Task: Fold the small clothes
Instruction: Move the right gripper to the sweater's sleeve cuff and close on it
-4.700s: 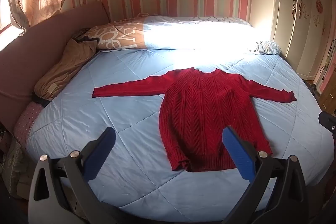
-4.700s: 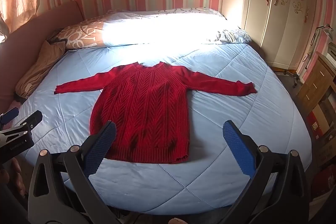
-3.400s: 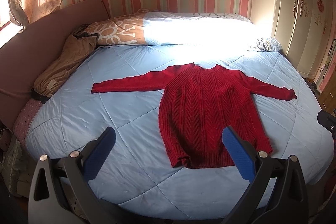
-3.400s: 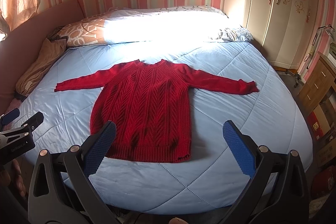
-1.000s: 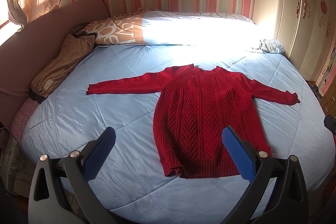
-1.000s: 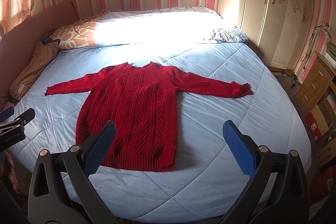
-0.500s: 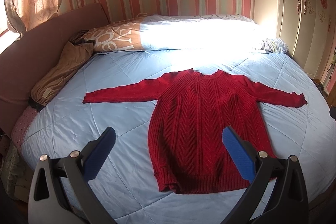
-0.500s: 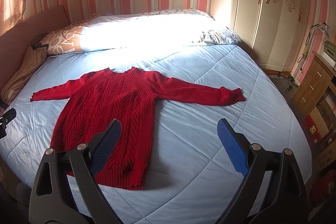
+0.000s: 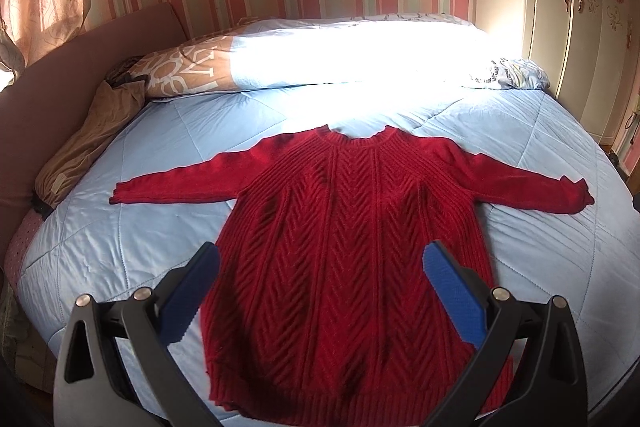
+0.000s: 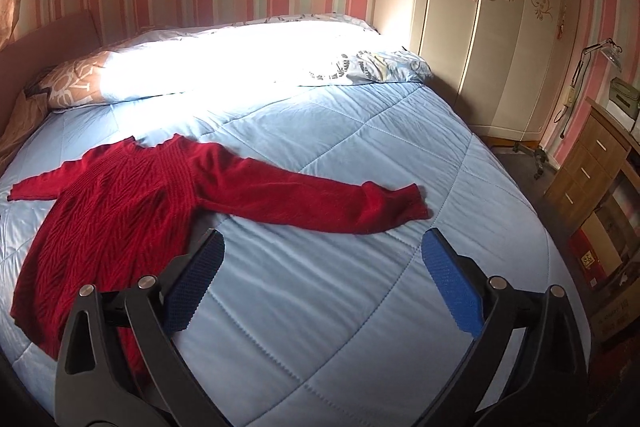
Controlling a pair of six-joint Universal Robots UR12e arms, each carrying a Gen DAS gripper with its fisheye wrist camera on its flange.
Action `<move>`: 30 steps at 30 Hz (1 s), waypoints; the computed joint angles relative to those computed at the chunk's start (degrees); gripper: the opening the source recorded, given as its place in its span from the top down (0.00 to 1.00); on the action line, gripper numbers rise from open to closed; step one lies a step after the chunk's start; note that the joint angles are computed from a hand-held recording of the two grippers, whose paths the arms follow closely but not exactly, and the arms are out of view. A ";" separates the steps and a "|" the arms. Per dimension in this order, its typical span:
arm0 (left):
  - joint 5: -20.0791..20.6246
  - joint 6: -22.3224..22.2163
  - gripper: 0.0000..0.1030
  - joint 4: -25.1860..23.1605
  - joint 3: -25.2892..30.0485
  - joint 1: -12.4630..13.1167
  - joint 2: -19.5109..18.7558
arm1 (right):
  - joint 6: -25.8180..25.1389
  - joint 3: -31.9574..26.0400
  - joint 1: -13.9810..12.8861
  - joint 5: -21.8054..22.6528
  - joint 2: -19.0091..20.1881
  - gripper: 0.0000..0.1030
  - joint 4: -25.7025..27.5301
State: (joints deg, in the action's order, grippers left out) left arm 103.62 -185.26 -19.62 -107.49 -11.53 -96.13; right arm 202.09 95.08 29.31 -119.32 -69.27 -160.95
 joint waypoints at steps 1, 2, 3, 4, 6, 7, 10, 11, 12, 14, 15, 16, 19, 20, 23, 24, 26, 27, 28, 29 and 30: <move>0.31 -0.54 0.01 0.41 0.68 -0.46 -1.03 | -0.32 0.16 -0.76 0.15 0.17 0.04 0.15; 0.72 -1.01 0.01 0.81 1.32 -0.86 -1.96 | -0.54 0.28 -1.65 0.29 0.43 0.05 0.34; 1.27 -1.52 0.01 1.39 2.11 -1.34 -3.15 | -0.68 0.46 -2.46 0.66 0.62 0.05 0.07; 1.74 -1.90 0.01 1.83 2.68 -1.72 -4.07 | -0.90 0.63 -3.38 1.39 0.84 0.05 -0.09; 2.63 -2.88 0.01 2.10 4.42 -2.43 -6.34 | -1.91 0.77 -5.08 2.63 1.44 0.08 -0.43; 2.61 -3.49 0.01 1.68 5.29 -2.62 -7.31 | -2.96 0.73 -5.65 2.66 1.83 0.08 -0.68; 2.00 -5.50 0.01 0.77 7.84 -2.97 -10.20 | -5.01 0.22 -7.35 4.09 3.18 0.09 -0.33; 2.62 -5.84 0.01 0.41 8.80 -3.21 -11.25 | -5.89 0.14 -7.87 4.60 3.64 0.09 -0.85; 3.66 -6.24 0.01 0.75 9.44 -3.46 -12.10 | -6.30 0.03 -8.48 5.54 4.06 0.09 -1.19; 4.48 -6.40 0.01 1.52 10.46 -3.75 -13.60 | -6.64 -0.31 -9.62 7.35 4.95 0.13 -1.36; 4.33 -6.23 0.01 1.04 11.18 -3.76 -14.36 | -6.56 -0.41 -10.36 8.45 5.34 0.17 -1.40; 4.50 -6.18 0.01 0.42 11.83 -3.86 -15.08 | -6.15 -0.62 -11.10 9.24 5.65 0.20 -0.68; 5.26 -6.06 0.01 -1.06 13.47 -4.09 -16.88 | -4.63 -0.74 -13.71 12.55 6.22 0.30 -0.33; 5.66 -5.89 0.01 -1.26 13.89 -4.23 -17.35 | -3.78 -0.68 -14.55 13.82 6.29 0.30 -0.18; 6.33 -5.18 0.01 -1.41 15.18 -4.64 -18.65 | -3.13 -1.35 -16.44 16.73 6.89 0.30 1.27; 6.48 -4.84 0.01 -1.32 15.53 -4.81 -18.99 | -3.56 -1.72 -16.92 17.72 7.21 0.30 1.96; 6.62 -4.36 0.01 -1.15 16.10 -5.06 -19.55 | -3.52 -2.56 -17.71 19.05 7.84 0.30 4.03; 6.76 -4.36 0.01 -1.14 16.36 -5.19 -19.80 | -2.71 -2.72 -18.08 19.84 8.03 0.30 4.64; 6.77 -4.41 0.01 -1.01 16.39 -5.25 -19.90 | -1.70 -2.78 -18.51 21.23 8.19 0.30 5.08; 6.78 -4.52 0.01 -1.04 16.43 -5.30 -19.99 | -0.86 -2.99 -18.85 22.51 8.41 0.32 5.94; 6.77 -4.58 0.01 -1.18 16.44 -5.34 -20.04 | -0.25 -3.25 -18.97 22.89 8.66 0.33 6.86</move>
